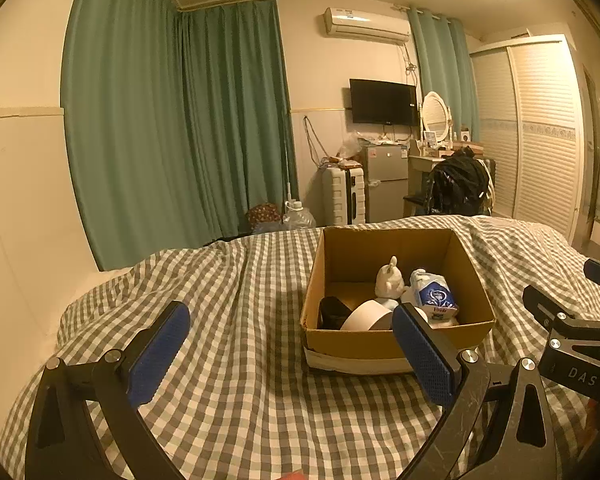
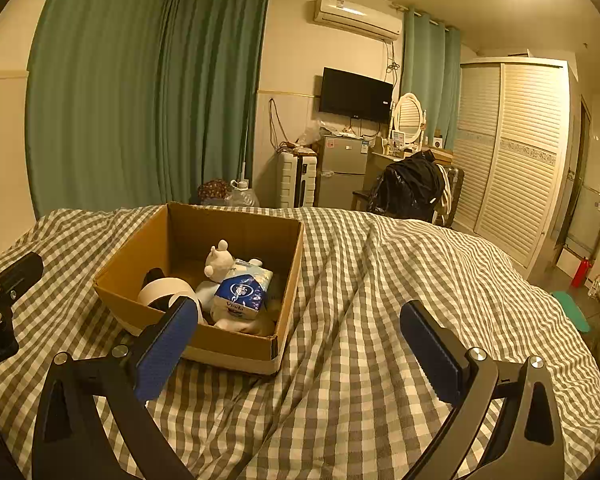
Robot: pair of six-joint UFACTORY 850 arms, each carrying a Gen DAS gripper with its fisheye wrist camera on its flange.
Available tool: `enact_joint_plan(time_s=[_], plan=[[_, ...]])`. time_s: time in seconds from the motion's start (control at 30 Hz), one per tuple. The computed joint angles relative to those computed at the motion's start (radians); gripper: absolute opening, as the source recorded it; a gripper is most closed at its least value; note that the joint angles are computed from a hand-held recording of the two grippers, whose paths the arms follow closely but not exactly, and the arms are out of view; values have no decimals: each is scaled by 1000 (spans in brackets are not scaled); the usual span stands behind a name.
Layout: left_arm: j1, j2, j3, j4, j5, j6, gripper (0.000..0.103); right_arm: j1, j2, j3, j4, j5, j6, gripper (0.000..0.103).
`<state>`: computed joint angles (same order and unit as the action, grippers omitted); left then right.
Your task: Organize objects
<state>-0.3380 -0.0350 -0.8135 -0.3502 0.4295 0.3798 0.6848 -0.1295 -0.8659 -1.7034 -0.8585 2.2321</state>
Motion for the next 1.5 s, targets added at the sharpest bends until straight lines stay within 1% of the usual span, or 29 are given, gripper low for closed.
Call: enact_joint_plan(time_s=[0.37, 0.6, 0.97, 1.5], plan=[[-6, 4, 5, 3, 3, 7, 103, 2, -5, -5, 10, 1, -6, 102], [-13, 5, 11, -12, 20, 24, 103, 2, -9, -8, 12, 2, -7, 102], [-8, 3, 6, -12, 3, 15, 103, 4, -10, -8, 17, 1, -10, 102], [-11, 4, 8, -20, 3, 26, 103, 5, -15, -9, 17, 1, -9, 102]])
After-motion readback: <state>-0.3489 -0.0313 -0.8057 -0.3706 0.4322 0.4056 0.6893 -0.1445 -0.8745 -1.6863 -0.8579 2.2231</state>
